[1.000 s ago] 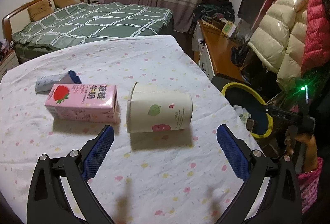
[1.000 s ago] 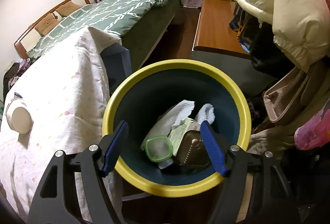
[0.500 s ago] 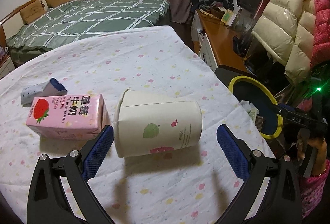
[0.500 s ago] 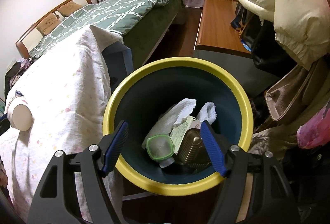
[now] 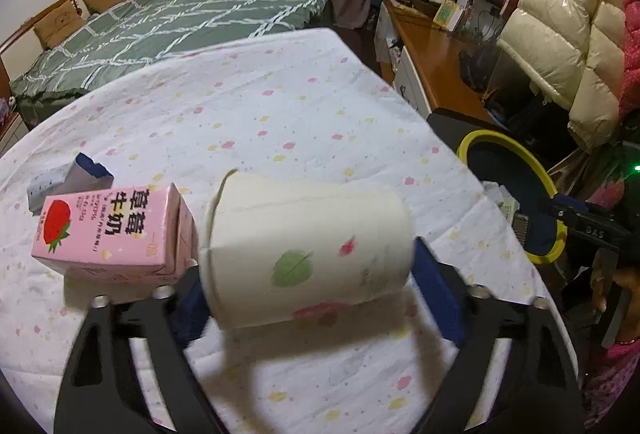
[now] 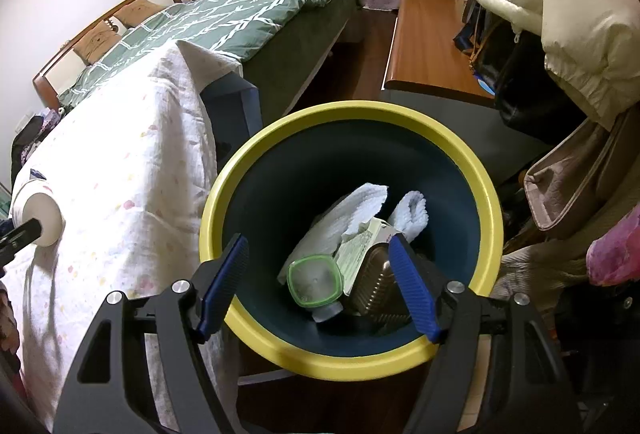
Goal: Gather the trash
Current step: 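Open the right tool to drop the container while the left tool grasps the white paper cup, then carry the white paper cup over the bin and open the left tool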
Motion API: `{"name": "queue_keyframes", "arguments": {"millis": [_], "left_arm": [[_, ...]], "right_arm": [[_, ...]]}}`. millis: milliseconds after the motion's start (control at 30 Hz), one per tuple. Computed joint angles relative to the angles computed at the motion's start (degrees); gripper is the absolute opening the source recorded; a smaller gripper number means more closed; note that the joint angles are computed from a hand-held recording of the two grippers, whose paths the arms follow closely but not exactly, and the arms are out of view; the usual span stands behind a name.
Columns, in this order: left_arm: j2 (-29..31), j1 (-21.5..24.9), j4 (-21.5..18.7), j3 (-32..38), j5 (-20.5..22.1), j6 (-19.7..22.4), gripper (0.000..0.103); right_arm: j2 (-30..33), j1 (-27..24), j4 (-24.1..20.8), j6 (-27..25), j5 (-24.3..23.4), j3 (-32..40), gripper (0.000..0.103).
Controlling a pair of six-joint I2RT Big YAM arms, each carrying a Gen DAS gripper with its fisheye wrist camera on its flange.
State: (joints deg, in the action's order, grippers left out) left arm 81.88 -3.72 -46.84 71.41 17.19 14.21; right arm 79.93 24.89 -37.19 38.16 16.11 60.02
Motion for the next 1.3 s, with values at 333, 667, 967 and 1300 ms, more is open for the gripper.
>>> {"name": "queue_keyframes", "arguments": {"millis": [333, 667, 967, 1300], "left_arm": [[-3.2, -1.5, -0.1, -0.8, 0.7, -0.6, 0.080], [-4.4, -9.6, -1.7, 1.8, 2.6, -0.5, 0.080], [1.2, -20.8, -1.8, 6.7, 1.5, -1.6, 0.080], [8.9, -26.6, 0.3, 12.2, -1.2, -4.5, 0.084]], "right_arm": [[-3.0, 0.4, 1.4, 1.2, 1.0, -2.8, 0.069], [-10.6, 1.4, 0.8, 4.8, 4.1, -8.9, 0.069], [-17.3, 1.5, -2.0, 7.8, 6.8, -13.4, 0.069], [-20.0, 0.7, -3.7, 9.4, 6.5, -15.9, 0.069]]}}
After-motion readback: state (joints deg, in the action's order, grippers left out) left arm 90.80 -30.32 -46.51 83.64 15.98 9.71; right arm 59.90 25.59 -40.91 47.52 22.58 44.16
